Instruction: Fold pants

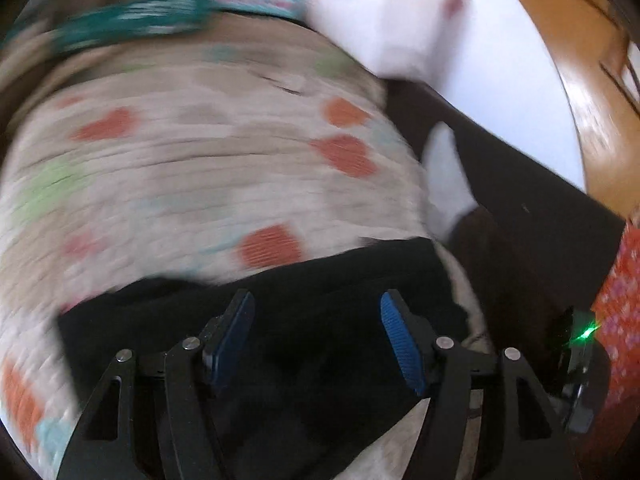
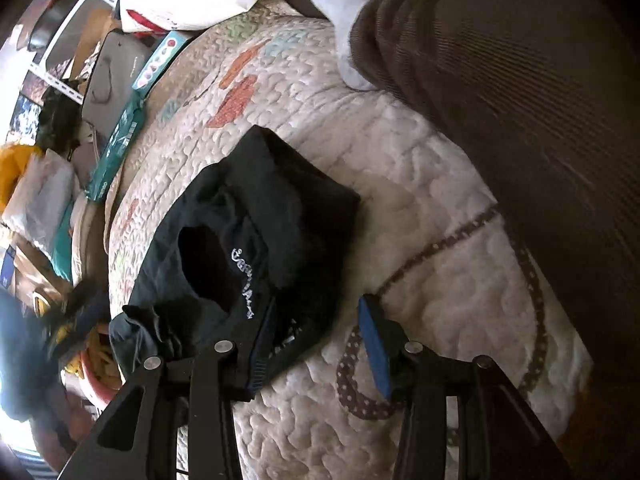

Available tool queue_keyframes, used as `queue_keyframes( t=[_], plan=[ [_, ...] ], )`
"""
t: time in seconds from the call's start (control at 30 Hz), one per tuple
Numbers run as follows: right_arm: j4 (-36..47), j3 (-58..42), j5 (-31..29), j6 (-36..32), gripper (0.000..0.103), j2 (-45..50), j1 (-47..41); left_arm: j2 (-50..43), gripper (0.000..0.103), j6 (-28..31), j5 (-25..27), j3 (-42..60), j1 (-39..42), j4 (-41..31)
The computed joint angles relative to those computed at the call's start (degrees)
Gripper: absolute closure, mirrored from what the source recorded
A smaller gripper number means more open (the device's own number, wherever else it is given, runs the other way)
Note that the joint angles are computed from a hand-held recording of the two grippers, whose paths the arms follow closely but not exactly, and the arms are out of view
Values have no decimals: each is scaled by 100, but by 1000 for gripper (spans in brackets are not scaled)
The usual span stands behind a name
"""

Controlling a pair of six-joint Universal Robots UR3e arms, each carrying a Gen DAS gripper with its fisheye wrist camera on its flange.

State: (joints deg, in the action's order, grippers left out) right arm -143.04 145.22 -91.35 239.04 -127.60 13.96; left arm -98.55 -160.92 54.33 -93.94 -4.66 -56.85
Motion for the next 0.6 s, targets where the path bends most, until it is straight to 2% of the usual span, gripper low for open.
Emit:
queue_keyframes(
  t=[0.13,0.23,0.3,0.33,0.37,0.47,0.5,0.53,0.6],
  plan=[
    [-759,8,-69,-274,57,616,-158,-1611,38,-102,241,1777,-1025,-156],
    [-1420,73,-235,-338,54,1120,-159,-2562,38,-38,136,3032,-1389,-831],
    [-1773,27,-432,-358,42,1449,35,-3106,38,-44,209,3754,-1619,-1130],
    [-1987,-65,-634,-371,38,1726,242,-3285,38,-35,274,3982,-1713,-1196],
    [-1998,-238,-870,-360,34,1974,467,-3523,38,8,348,4349,-1806,-1402],
    [-1669,-754,-1442,-320,33,2473,975,-3880,40,110,518,4977,-1952,-1752],
    [-1574,-787,-1404,-333,35,2437,953,-3918,53,172,539,5106,-1965,-1861],
    [-1496,-757,-1287,-347,38,2320,863,-3928,58,206,631,5178,-1982,-1906],
    [-1193,-687,-887,-432,65,2004,549,-3866,73,273,694,5175,-1949,-1956]
  ],
)
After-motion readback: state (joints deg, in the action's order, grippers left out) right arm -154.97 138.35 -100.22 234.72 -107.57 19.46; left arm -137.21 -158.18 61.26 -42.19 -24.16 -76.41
